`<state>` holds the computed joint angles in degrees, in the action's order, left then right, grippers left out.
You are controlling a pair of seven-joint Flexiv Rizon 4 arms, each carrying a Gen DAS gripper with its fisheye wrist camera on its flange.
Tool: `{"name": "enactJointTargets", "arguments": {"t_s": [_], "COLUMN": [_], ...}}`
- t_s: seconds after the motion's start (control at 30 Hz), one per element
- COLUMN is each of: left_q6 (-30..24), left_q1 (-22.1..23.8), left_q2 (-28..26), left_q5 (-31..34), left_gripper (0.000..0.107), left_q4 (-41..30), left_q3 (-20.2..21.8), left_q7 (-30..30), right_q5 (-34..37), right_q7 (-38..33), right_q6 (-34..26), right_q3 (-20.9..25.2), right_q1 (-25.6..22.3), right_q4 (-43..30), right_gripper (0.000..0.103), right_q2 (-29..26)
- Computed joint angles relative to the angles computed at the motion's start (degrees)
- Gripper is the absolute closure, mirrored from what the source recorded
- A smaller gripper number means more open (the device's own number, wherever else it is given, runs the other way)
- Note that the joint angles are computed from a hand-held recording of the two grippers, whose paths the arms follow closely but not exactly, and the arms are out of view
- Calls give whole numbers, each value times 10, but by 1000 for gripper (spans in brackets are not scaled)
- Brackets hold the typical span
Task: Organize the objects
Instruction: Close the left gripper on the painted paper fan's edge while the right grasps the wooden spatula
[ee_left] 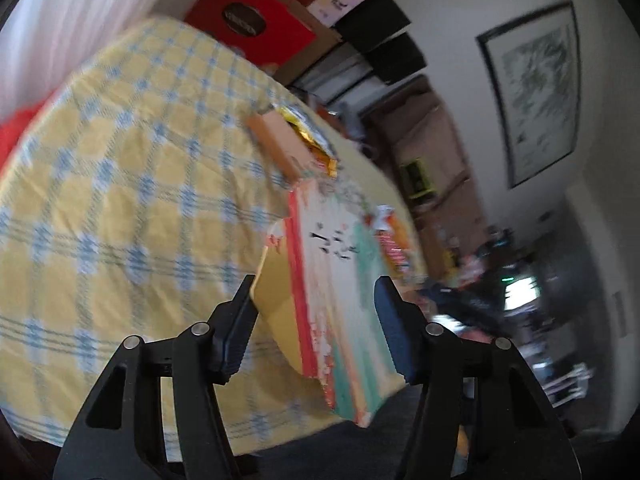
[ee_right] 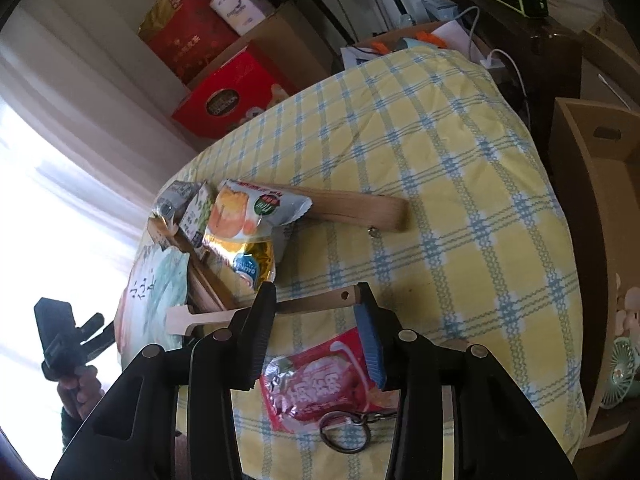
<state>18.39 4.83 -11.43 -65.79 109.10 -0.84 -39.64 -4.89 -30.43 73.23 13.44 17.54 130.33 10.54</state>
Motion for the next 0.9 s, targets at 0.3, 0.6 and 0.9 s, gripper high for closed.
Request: {"name": "enactJointTargets", "arguments": {"t_s": [0.3,0.6,0.9], "left_q6": [89,164,212], "left_q1": [-28,-44,-60], "left_q2": [1,16,34], "left_q5": [65,132,148], "left_gripper": [69,71,71], "left_q4": [-6,3,18], "left_q3": [1,-8,-9], "left_q7": [-48,-58,-47], "right_q5": [62,41,-72], "right_q7": [-48,-57,8], "right_q6": [36,10,-23], "right_q3": [-11,-2,14], "right_q1": [20,13,-8], "right_q4": [3,-3,-7], "right_gripper": [71,69,58], "right_q2": [-5,0,-10]}}
